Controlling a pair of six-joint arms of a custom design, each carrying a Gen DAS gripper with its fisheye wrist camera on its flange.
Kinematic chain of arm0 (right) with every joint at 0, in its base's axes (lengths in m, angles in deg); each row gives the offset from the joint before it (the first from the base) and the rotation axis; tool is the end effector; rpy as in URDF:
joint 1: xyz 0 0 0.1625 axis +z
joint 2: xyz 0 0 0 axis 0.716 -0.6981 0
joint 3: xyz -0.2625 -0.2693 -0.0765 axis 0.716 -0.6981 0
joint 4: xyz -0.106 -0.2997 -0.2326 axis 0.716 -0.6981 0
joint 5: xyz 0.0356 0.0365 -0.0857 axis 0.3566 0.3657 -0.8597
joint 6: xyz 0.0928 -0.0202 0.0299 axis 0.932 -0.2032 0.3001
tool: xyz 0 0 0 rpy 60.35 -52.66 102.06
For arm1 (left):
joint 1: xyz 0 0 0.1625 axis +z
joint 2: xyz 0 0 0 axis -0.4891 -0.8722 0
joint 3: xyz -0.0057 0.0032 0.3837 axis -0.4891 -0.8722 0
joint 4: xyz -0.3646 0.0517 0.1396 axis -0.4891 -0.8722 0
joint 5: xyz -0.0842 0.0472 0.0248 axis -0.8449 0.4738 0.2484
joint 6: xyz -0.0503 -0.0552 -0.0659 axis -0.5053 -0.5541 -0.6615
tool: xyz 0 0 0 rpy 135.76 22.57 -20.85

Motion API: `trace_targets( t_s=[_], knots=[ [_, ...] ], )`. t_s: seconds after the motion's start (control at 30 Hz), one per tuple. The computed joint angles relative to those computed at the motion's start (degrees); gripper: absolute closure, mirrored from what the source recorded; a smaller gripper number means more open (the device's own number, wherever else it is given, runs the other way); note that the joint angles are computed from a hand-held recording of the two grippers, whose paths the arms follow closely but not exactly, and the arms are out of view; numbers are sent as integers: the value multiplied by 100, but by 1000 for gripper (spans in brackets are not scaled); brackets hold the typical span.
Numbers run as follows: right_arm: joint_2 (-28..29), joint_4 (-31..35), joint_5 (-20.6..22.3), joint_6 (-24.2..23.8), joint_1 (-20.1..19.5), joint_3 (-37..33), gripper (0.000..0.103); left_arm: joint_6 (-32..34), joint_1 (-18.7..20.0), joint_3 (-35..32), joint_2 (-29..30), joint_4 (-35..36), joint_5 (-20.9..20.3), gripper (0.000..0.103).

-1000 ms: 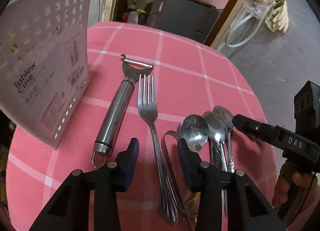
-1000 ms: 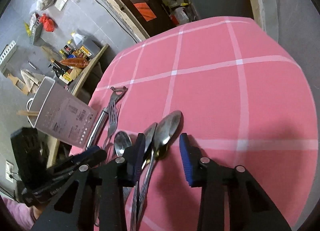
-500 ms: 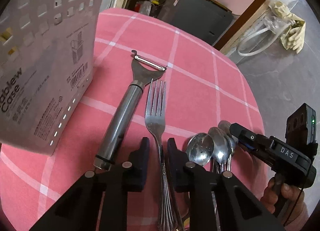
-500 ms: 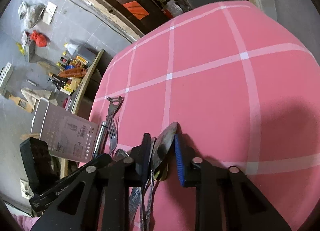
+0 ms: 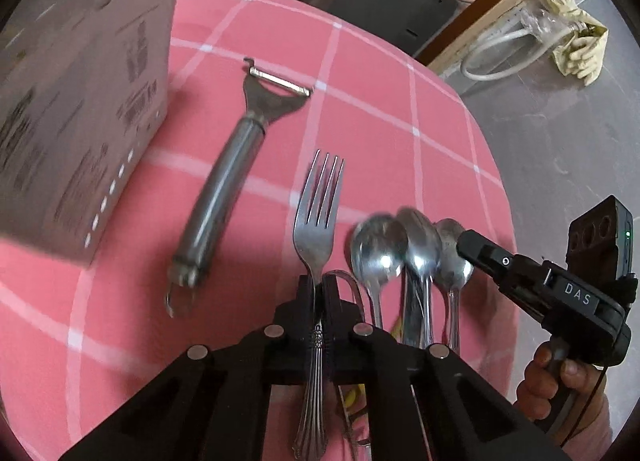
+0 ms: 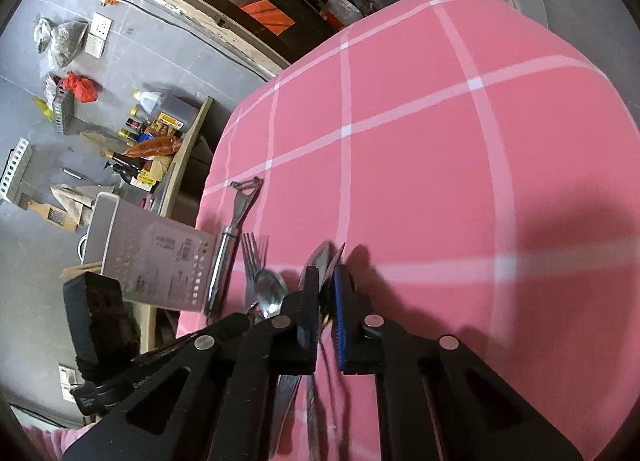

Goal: Organize utensils

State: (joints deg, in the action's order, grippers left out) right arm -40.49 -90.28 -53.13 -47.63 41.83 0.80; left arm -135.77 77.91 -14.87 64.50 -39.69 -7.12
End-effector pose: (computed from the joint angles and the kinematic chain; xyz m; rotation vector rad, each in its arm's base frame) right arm 0.0998 -0.8257 0.2715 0.3930 -3.0946 0.2532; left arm -0.3698 -0.7179 0.0821 -0.3995 2.6044 -0.7898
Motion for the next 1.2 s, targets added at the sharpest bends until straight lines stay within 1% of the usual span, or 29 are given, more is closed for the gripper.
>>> trace_targets(
  t_s=[0.1,0.2,0.27,0.4,0.53,0.63,0.7,0.77,0.87,0.93,1.07,1.2],
  knots=[
    [-402,-230,12,29,-29,620,99,-49,-37,280,-157,-142,-170,97],
    [-623,-274,-45,13,-61,907,99,6,-28,196,-140,-23,-344,97],
    [-749,-288,-120,-37,-64,1082,99,24,28,126,-127,20,-531,97],
    [-801,-243,-155,-63,-94,1143,99,13,161,75,-119,-82,-837,94],
    [-773,-159,-173,-50,-102,1062,99,125,231,1,-100,-49,-1039,92],
    [-698,29,-223,-65,-103,912,99,169,240,164,-188,-168,-1174,92],
    [-707,46,-232,-52,-105,956,99,183,288,176,-204,-251,-1306,93],
    [-677,146,-242,-60,-112,878,99,194,292,267,-265,-306,-1335,94],
    [-764,59,-279,-115,-84,1036,99,279,252,319,-287,-356,-1294,96],
    [-860,-44,-323,-143,-63,1205,100,299,228,476,-347,-562,-1325,98],
    [-1054,-217,-363,-121,-60,1516,101,233,183,629,-420,-663,-1372,98],
    [-1232,-325,-383,-8,-96,1803,101,142,163,914,-577,-754,-1510,98]
  ],
)
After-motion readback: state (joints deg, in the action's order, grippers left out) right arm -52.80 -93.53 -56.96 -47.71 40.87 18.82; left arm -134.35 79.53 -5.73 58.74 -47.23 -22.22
